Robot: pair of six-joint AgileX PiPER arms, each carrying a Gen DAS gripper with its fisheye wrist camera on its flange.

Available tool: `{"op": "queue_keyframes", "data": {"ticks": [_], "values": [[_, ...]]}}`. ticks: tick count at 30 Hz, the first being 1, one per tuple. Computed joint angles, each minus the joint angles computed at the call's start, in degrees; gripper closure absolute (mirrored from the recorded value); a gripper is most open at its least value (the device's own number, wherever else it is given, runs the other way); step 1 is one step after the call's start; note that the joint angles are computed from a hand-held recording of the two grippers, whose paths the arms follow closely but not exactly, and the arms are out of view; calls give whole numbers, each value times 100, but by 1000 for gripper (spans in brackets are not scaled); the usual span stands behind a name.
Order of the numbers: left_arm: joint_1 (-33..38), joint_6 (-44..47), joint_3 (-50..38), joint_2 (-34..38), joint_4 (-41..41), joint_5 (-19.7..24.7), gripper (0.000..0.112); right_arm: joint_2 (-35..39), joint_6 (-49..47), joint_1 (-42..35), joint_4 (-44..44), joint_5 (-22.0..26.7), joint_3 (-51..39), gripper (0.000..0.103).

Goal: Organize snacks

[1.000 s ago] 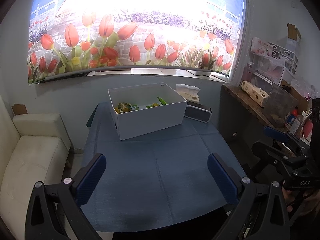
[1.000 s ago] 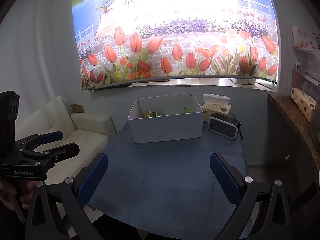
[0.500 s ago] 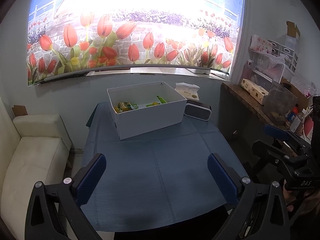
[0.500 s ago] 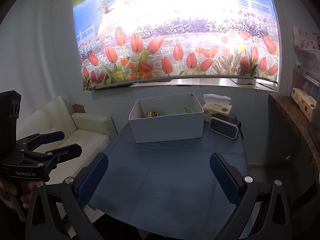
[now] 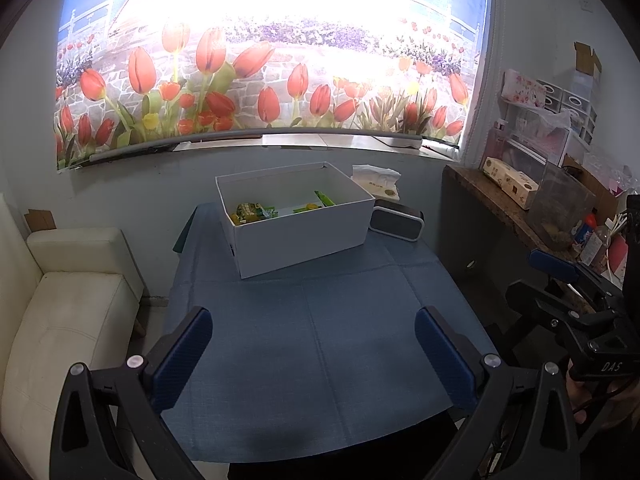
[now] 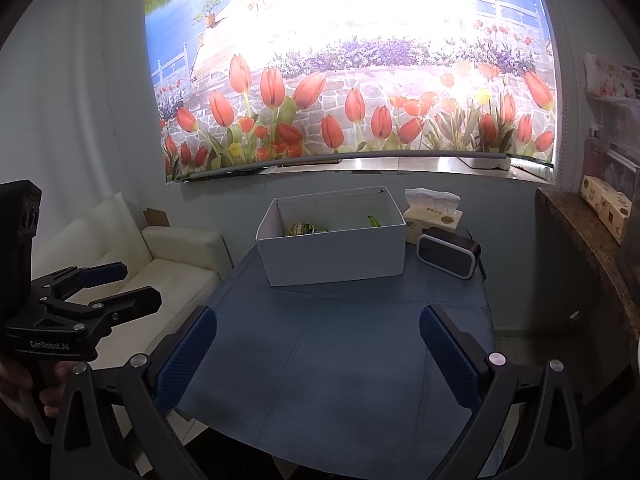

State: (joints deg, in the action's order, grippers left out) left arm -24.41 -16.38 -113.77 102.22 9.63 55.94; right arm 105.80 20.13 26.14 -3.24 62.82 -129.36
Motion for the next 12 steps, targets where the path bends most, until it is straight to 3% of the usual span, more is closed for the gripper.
{"op": "queue_keyframes", "data": {"ticks": [12], "values": [[72, 111, 16, -11, -117, -57, 9, -58, -33, -32, 59, -71, 100, 0]]}}
